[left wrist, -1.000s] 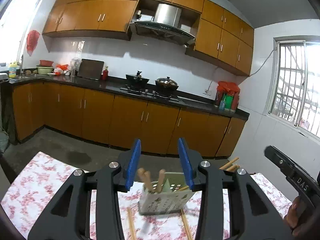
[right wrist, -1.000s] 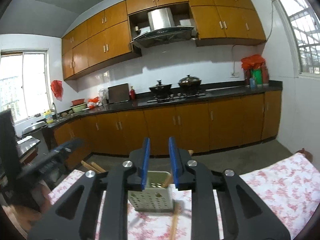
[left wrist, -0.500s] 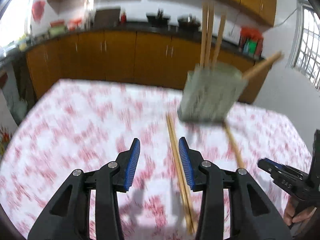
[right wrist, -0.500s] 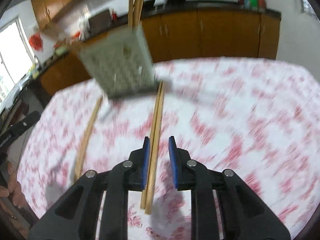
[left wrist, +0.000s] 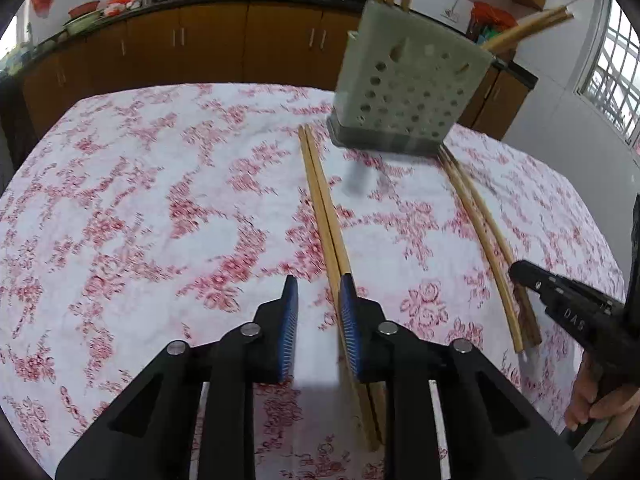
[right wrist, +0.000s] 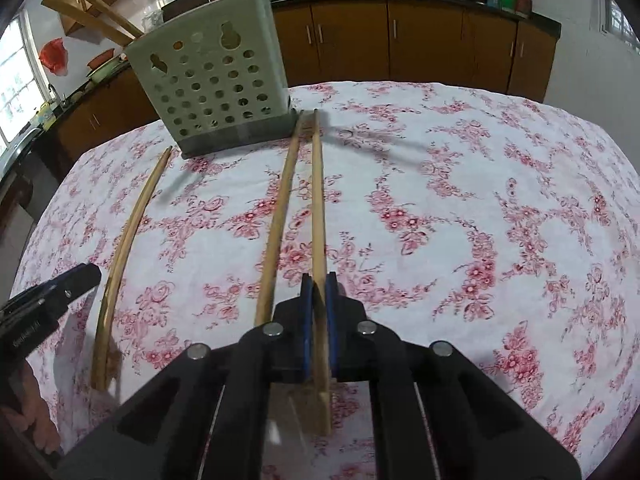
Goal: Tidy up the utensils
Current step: 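Grasp a fourth chopstick with the right tool while the left tool grasps one, then hold the grasped chopsticks at the table with both tools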
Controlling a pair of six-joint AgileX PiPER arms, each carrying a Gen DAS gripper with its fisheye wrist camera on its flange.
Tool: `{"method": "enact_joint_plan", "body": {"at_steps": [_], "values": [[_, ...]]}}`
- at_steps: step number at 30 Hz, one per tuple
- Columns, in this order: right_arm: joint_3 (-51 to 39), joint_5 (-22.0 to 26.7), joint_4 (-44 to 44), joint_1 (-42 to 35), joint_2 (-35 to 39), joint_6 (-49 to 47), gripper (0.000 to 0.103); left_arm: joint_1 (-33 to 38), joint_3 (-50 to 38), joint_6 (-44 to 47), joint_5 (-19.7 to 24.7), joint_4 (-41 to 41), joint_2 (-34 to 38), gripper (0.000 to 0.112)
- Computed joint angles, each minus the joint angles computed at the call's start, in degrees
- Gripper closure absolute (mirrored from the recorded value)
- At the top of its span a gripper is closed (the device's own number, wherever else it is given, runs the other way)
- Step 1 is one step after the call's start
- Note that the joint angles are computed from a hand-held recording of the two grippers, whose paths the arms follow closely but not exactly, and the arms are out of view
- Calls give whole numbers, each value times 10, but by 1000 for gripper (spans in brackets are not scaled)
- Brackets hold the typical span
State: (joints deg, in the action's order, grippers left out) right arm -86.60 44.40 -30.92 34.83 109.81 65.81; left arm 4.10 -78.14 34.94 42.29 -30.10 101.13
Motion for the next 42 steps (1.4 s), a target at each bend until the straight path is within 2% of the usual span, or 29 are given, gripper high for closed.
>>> {"method": "enact_joint_plan", "body": {"at_steps": [8, 10, 12, 18, 21, 26, 42], "values": [[8, -4, -7, 3, -4, -3, 92, -17, 11, 1, -11, 18, -3, 97], [8, -4, -10, 6, -4, -3, 92, -26, 27, 0, -37, 31, -11, 98], [2, 6, -22, 11, 1, -5, 93, -30, 29, -15, -49, 49, -12, 104], [15, 25, -65, 2, -3, 43, 95, -2, -53, -74, -36, 99, 42, 105], [35, 18, -77, -5, -13, 62, 95, 21, -85, -66, -26, 90, 65, 104], [38, 18, -79, -6, -15, 61, 95, 19, -75, -58, -40, 93, 62, 104], [40, 13, -77, -6, -14, 63, 94, 30, -76, -40, -29, 65, 62, 104]]}}
